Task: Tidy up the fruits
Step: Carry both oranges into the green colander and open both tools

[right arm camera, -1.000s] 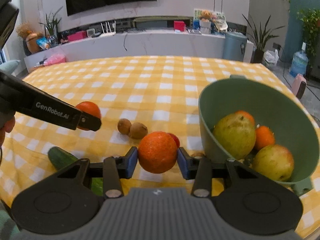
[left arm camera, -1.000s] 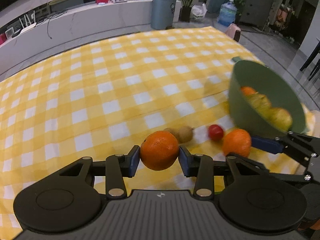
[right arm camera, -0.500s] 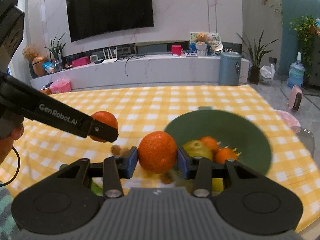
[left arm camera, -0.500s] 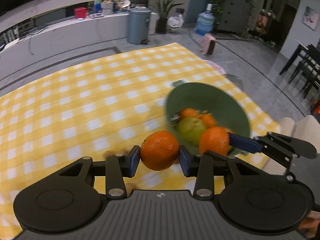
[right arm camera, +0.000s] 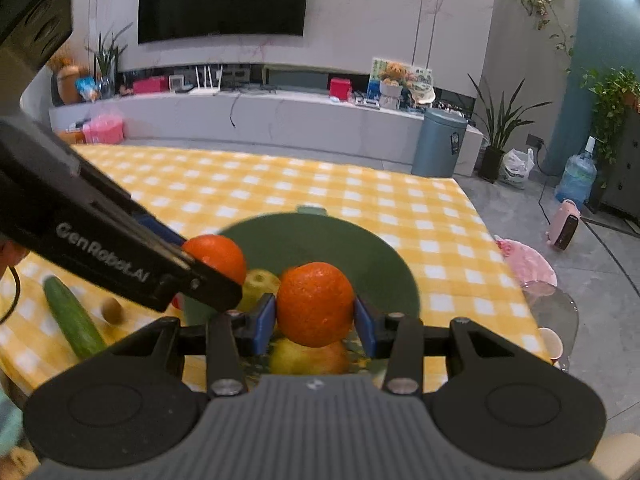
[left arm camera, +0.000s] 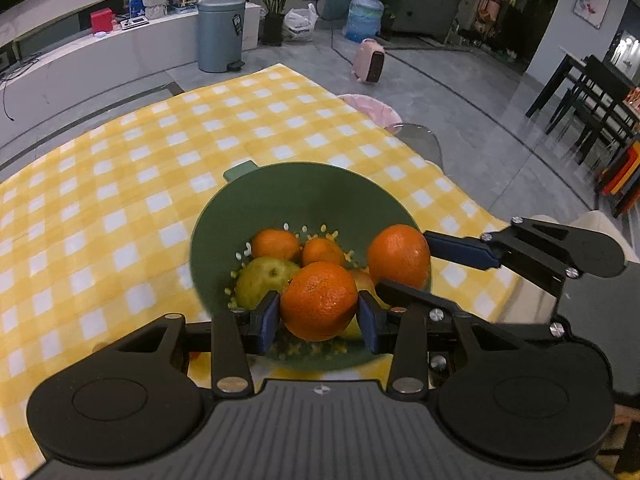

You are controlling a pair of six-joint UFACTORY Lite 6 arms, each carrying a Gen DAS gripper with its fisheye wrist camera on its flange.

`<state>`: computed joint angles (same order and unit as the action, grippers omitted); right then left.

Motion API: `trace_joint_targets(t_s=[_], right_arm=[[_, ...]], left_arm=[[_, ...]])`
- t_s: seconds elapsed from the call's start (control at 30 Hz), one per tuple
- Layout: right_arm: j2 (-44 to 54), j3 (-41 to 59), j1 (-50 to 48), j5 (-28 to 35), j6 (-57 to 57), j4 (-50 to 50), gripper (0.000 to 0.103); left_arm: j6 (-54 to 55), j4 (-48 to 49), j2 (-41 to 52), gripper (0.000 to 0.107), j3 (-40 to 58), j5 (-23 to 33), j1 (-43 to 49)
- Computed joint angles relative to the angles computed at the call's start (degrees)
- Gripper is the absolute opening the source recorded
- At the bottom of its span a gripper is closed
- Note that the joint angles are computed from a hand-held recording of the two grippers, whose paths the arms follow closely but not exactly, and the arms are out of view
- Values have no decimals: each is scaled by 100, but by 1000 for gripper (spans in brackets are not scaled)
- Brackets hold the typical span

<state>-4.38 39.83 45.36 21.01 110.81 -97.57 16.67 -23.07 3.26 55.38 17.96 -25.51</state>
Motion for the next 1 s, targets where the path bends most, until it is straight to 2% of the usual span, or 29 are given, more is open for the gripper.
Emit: trace_joint_targets(t_s=[0.1,0.33,0.63,0.83,1.0], right_arm=[[311,176,-250,-142,-26,-171,40],[1146,796,-625,-308,-349,-304,40],[1894,1411,-824,-514,-1145,135,40],[2155,1618,-808,-514,-1674,632,40],[2313,1766,-786,-436,-1764,725,40]], left_arm=[[-422,384,453,46,389,-45,-84],[-711,563,1420,46,1294,25,10],[83,-154,2340,46,2143,235,268],[587,-541,2707,46,2384,308,332],[1296,-1240,2790,47,2379,344,393]])
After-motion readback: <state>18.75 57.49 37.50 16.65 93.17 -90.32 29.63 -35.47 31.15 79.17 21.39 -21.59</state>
